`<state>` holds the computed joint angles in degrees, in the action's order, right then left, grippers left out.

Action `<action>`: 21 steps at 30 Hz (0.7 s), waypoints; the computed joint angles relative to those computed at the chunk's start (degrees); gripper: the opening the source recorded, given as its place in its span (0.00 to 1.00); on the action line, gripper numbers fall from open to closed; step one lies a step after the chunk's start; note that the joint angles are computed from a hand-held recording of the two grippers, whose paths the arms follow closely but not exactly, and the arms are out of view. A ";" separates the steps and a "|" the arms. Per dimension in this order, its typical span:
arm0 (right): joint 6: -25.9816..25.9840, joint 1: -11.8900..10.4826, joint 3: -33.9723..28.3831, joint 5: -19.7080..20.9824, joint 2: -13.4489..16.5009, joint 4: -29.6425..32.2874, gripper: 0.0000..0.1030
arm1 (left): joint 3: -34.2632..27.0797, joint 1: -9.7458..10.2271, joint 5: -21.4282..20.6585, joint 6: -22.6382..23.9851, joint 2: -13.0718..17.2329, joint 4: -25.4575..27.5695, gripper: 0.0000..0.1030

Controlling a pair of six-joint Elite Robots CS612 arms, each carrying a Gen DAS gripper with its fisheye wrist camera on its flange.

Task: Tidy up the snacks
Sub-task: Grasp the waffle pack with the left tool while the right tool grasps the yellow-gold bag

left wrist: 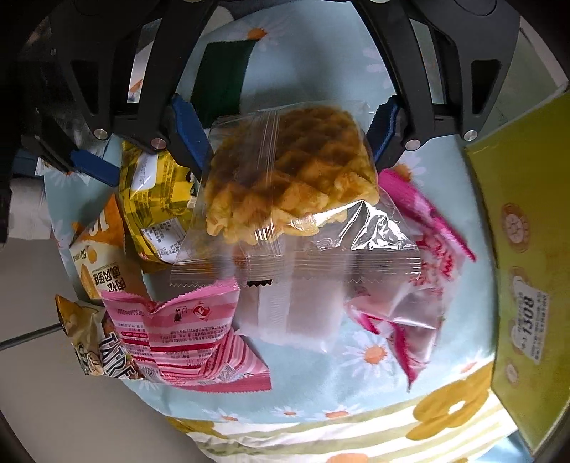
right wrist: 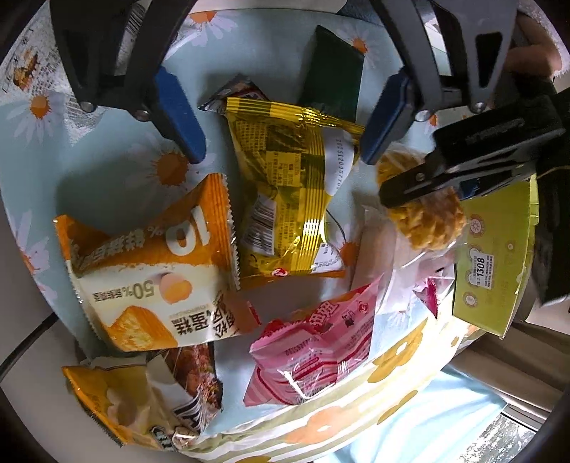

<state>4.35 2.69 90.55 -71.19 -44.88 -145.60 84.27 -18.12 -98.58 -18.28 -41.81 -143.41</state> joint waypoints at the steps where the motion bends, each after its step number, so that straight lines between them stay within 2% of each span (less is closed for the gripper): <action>1: 0.20 -0.03 -0.11 0.30 0.12 0.09 0.82 | 0.32 0.04 -0.02 0.10 -0.31 -0.02 0.73; 7: 1.53 -0.27 -1.54 3.20 1.31 0.51 0.81 | 2.10 0.62 0.08 -0.72 -1.56 -0.50 0.73; 13: 4.75 -0.07 -3.92 4.15 2.99 0.71 0.72 | 3.84 1.22 -0.01 -1.77 -2.47 -1.58 0.73; 16: 5.95 0.43 -4.88 2.72 3.66 0.79 0.65 | 4.65 1.32 0.05 -2.42 -2.90 -2.22 0.73; 17: 5.95 0.61 -4.93 2.22 3.69 0.41 0.58 | 4.95 1.34 0.10 -2.68 -3.05 -2.49 0.73; 21: 5.01 1.32 -5.37 -0.16 3.88 0.15 0.53 | 6.18 1.44 0.41 -3.99 -3.63 -3.66 0.73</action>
<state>9.36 4.01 85.17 -71.35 -41.00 -145.45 90.45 -16.68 -98.17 -22.27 -45.44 -147.07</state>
